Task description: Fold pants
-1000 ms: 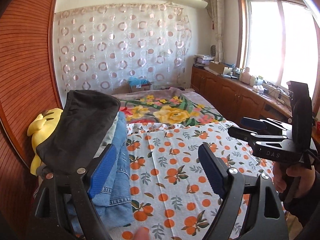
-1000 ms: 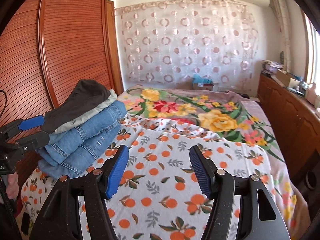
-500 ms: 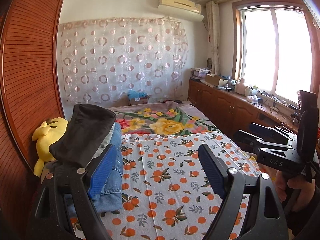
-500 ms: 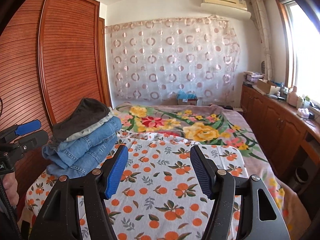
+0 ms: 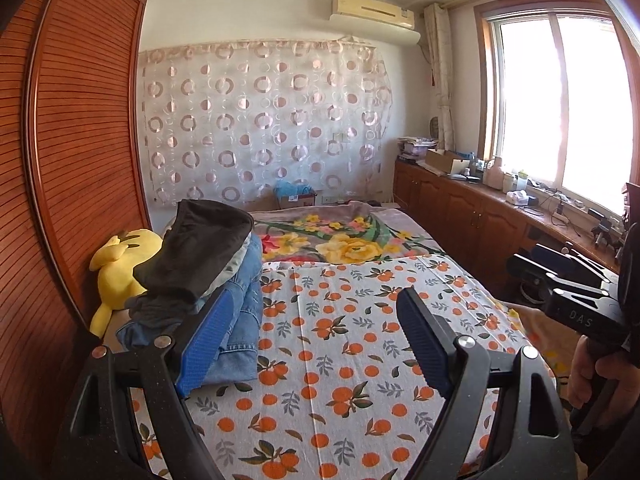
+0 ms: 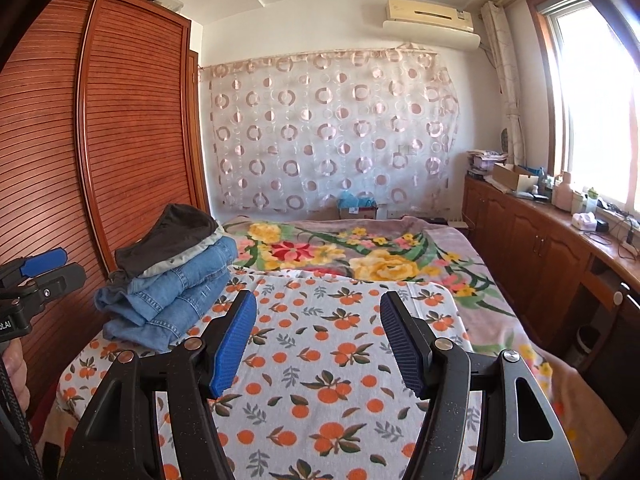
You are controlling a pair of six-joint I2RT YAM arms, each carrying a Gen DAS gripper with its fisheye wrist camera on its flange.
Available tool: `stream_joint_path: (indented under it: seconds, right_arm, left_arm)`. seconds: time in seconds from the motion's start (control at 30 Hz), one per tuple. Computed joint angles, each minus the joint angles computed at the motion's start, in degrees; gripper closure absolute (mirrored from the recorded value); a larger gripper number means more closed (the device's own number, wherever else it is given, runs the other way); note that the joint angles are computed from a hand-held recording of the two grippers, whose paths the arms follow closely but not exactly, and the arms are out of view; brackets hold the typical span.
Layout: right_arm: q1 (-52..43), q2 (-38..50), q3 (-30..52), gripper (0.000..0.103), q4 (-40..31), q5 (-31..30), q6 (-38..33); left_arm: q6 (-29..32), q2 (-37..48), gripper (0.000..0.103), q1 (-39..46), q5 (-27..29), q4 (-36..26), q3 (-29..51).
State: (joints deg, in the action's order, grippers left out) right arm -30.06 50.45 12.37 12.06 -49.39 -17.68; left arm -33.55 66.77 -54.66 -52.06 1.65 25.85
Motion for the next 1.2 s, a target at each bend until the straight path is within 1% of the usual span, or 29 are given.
stream_joint_path:
  seconds: [0.07, 0.17, 0.37, 0.43, 0.57, 0.97, 1.2]
  right_arm:
    - [-0.59, 0.91, 0.46, 0.037, 0.41, -0.68, 0.08]
    - [-1.78, 0.05, 0.00, 0.037, -0.33, -1.63, -0.51]
    - [-0.68, 2.17, 0.44, 0.037, 1.51, -0.19, -0.25]
    - [-1.94, 2.20, 0.80, 0.037, 0.00, -1.57, -1.47]
    - [-2.96, 2.26, 0.85, 0.037, -0.12, -2.39, -2.25]
    - [-3.49, 4.49, 0.87, 0.037, 1.30, -3.02, -3.01]
    - [-3.43, 4.33, 0.70, 0.037, 1.33, -2.99, -2.99]
  left_arm:
    - [-0.96, 0.11, 0.019, -0.75, -0.46, -0.53, -0.08]
    - [-2.25, 0.91, 0.019, -1.55, -1.33, -1.57, 0.06]
    - [-2.39, 1.01, 0.019, -1.01, -0.38, -0.64, -0.89]
    - [-2.25, 1.21, 0.019, -0.81, -0.24, -0.04, -1.03]
    - [-2.60, 1.54, 0.019, -0.83, -0.09, -0.40, -0.95]
    - [-3.28, 2.53, 0.019, -1.07, -0.12, -0.34, -0.84]
    - [-3.39, 2.65, 0.019, -1.21, -0.24, -0.24, -0.78]
